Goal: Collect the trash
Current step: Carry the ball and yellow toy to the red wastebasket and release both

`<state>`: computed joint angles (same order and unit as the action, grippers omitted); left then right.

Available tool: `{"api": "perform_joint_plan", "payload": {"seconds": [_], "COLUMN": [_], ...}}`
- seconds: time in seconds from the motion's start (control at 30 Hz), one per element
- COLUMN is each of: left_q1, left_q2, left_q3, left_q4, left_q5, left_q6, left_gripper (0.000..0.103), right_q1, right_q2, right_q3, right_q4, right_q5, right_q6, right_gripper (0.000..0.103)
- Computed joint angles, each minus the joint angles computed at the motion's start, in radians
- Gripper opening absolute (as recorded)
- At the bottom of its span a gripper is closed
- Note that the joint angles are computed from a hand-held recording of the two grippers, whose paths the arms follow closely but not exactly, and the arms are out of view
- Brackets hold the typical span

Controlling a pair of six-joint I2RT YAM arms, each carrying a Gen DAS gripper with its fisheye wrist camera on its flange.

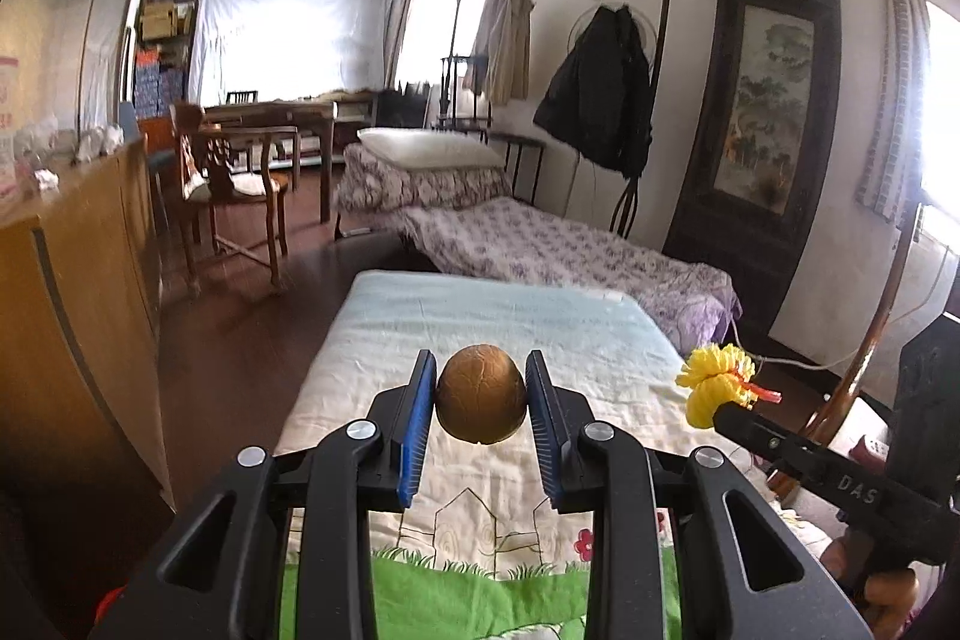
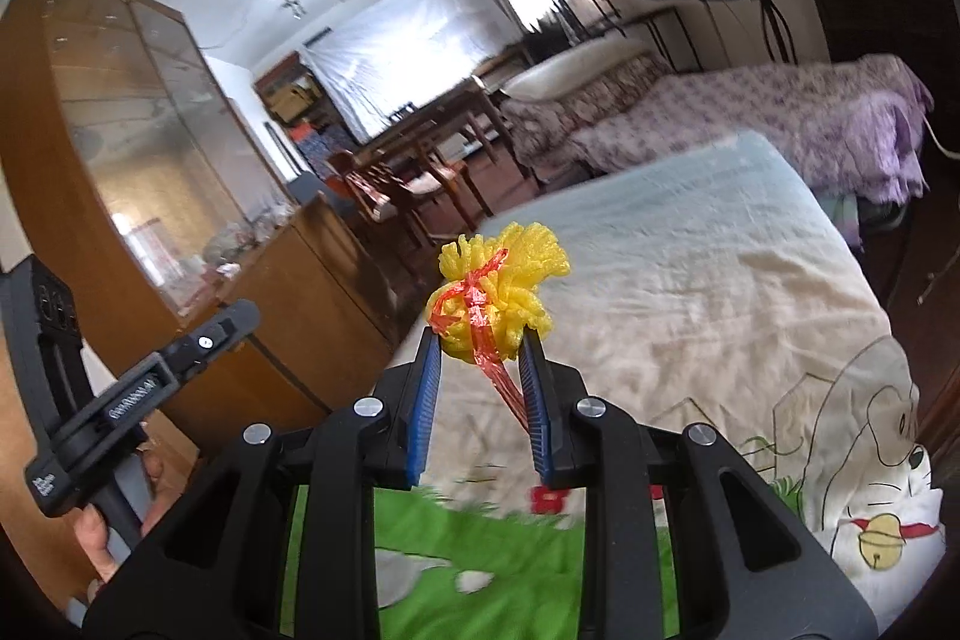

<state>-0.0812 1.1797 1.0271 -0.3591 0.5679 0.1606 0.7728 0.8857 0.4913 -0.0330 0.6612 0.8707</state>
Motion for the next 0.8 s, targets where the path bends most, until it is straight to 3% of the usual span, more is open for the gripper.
{"api": "perform_joint_plan", "payload": {"seconds": [0.47, 0.6, 0.8], "left_q1": [0.231, 0.353, 0.559], "left_q2": [-0.254, -0.300, -0.266], "left_q3": [-0.009, -0.016, -0.015], "left_q4": [-0.127, -0.158, -0.196], "left_q5": [0.221, 0.311, 0.419], "left_q6": [0.043, 0.080, 0.193], "left_gripper": [0.030, 0.030, 0.030], "right_q1": [0.398, 0.441, 0.428], "right_q2": [0.061, 0.111, 0.266], "right_q3": [0.222, 0.273, 0.372], "right_q4": [-0.133, -0.115, -0.067], "right_q5": [0.385, 0.407, 0.306], "right_q6": [-0.045, -0.083, -0.132], "right_gripper": [0.028, 0.028, 0.028]}}
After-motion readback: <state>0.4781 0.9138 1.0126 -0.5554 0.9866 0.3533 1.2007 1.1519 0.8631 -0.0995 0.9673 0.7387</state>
